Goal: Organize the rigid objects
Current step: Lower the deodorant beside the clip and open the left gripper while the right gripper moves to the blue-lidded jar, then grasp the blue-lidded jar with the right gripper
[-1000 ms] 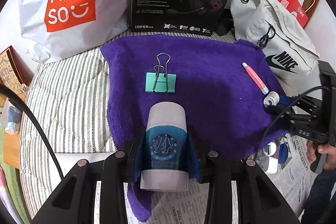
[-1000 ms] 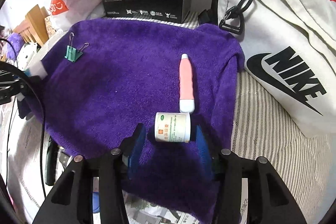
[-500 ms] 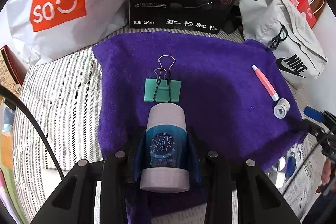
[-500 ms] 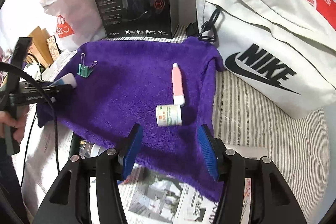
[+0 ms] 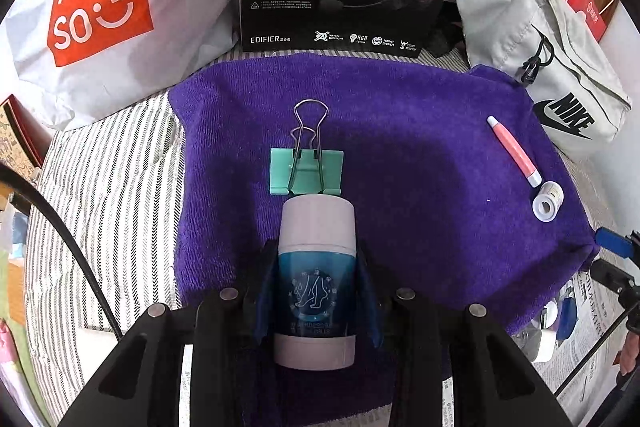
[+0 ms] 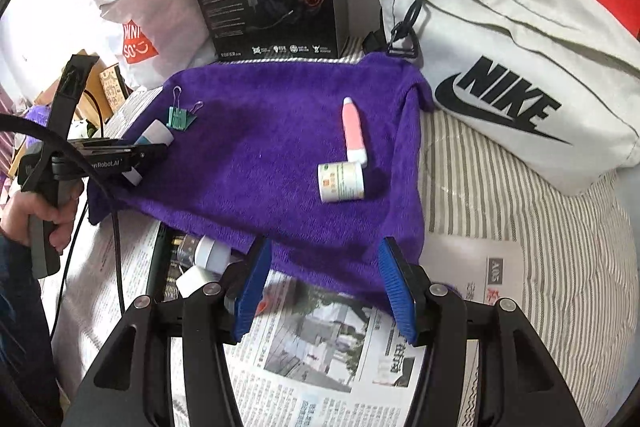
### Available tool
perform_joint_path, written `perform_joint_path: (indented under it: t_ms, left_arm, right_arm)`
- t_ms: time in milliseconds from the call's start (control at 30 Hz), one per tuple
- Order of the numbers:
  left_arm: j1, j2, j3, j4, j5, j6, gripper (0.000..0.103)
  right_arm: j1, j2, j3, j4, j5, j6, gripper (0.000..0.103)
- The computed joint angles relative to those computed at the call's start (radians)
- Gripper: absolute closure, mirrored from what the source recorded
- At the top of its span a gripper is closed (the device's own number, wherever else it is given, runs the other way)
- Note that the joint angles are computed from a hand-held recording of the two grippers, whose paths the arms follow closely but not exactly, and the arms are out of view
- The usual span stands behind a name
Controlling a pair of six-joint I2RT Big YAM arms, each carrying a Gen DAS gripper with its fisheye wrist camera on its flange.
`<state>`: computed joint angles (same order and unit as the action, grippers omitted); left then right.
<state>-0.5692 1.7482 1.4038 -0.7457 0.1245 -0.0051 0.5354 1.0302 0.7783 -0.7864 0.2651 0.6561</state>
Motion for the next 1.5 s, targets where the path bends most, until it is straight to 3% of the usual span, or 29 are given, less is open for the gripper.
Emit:
perform_joint_path:
  t_ms: [233, 400, 667, 967, 1133, 1200, 1267, 1500]
  left_arm:
    - [-0.006, -0.016, -0.011, -0.017, -0.013, -0.003, 0.066]
    - [-0.016, -0.046, -0.035, -0.026, -0.022, -0.018, 0.047]
    - [-0.037, -0.179, -0.131, 0.005, -0.059, -0.046, 0.035]
    - [-0.028, -0.302, -0.249, 0.023, -0.074, -0.060, 0.034]
    - [-0.010, -0.323, -0.283, 0.018, -0.072, -0.066, 0.034]
    - [-0.008, -0.326, -0.292, 0.018, -0.066, -0.063, 0.034]
    - [-0.008, -0.327, -0.299, 0.019, -0.066, -0.063, 0.034]
    - [-0.019, -0.335, -0.316, 0.024, -0.043, -0.080, 0.034]
  right_arm:
    - [0.033, -0.032, -0.018, -0.012, 0.004, 0.027, 0.048]
    - [0.071, -0.043, -0.024, -0.008, 0.001, 0.045, 0.047]
    - [0.151, -0.014, -0.042, 0.041, -0.010, -0.014, 0.043]
    - [0.128, 0.082, -0.045, 0.109, -0.013, -0.098, 0.044]
    - [0.125, 0.111, -0.045, 0.137, 0.011, -0.127, 0.057]
    - [0.123, 0.113, -0.045, 0.145, 0.008, -0.134, 0.067]
    - [0.115, 0.114, -0.046, 0.156, -0.001, -0.133, 0.067]
    - [0.108, 0.061, -0.059, 0.096, 0.005, -0.065, 0.067]
